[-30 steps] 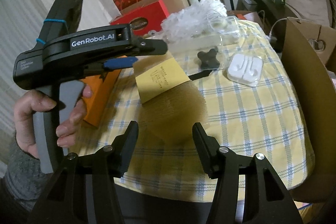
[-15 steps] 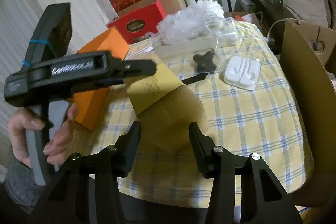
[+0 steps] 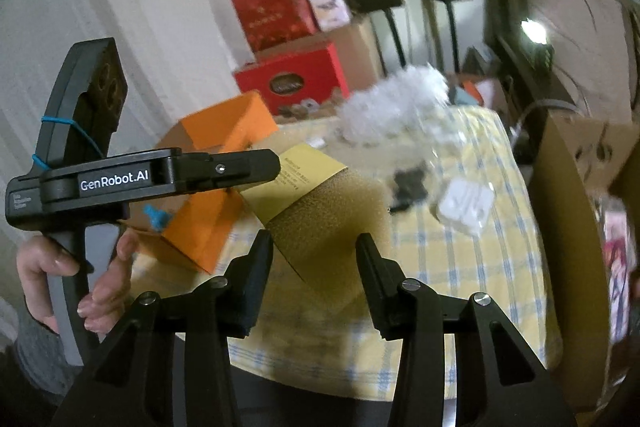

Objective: Organize objects
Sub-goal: 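Close the left tool on the sponge box and lift it, then lower the sponge box into the orange box and open the left tool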

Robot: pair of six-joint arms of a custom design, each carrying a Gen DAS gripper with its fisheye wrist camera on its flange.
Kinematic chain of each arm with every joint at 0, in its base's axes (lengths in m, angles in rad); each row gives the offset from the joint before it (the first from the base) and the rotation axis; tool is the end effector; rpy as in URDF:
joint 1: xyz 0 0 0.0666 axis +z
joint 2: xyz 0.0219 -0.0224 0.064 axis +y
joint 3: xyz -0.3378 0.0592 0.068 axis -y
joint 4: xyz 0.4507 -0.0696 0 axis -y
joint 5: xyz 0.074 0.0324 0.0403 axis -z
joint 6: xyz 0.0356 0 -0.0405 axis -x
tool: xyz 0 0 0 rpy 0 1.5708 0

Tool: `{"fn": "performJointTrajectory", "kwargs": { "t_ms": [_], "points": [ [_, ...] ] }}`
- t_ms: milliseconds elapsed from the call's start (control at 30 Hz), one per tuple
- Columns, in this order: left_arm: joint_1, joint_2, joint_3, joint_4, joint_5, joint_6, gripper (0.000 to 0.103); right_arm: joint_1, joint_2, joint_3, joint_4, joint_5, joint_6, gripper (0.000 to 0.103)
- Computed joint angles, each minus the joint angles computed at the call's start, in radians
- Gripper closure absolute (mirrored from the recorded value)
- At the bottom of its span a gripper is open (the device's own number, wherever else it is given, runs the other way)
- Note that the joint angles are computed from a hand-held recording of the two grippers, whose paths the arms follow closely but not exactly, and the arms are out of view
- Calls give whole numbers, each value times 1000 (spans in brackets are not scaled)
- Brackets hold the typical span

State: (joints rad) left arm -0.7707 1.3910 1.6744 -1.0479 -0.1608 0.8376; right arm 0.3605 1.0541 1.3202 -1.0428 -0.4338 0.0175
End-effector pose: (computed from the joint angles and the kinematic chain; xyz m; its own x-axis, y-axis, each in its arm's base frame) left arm 0.3909 -0.3722 0.5255 -0.7817 -0.2633 -0.5654 0.0357 0.8861 -0.4621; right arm 0.3922 0.1634 0.5018 -0.6453 -0.2602 -0.7183 -0.6120 0.7389 0.2821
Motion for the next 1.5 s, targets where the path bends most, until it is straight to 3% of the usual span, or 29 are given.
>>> {"fn": "performJointTrajectory", "kwargs": {
  "t_ms": [467, 700, 1033, 1267, 1433, 1500],
  "points": [
    [63, -285, -163, -70, -171, 49, 46, 234, 100, 162, 23, 70, 97, 59],
    [101, -431, -281, -127, -207, 96, 46, 328, 175, 217, 26, 36, 86, 59],
    [190, -541, -390, -186, -200, 111, 46, 430, 291, 287, 20, 13, 69, 59],
    [250, -539, -416, -139, -160, 84, 46, 443, 359, 342, 35, 64, 89, 59],
    [297, -532, -442, -100, -120, 95, 46, 429, 458, 442, -3, 54, 117, 58],
    [310, -537, -462, -86, -111, 104, 46, 423, 499, 480, -21, 42, 168, 57]
  ]
}}
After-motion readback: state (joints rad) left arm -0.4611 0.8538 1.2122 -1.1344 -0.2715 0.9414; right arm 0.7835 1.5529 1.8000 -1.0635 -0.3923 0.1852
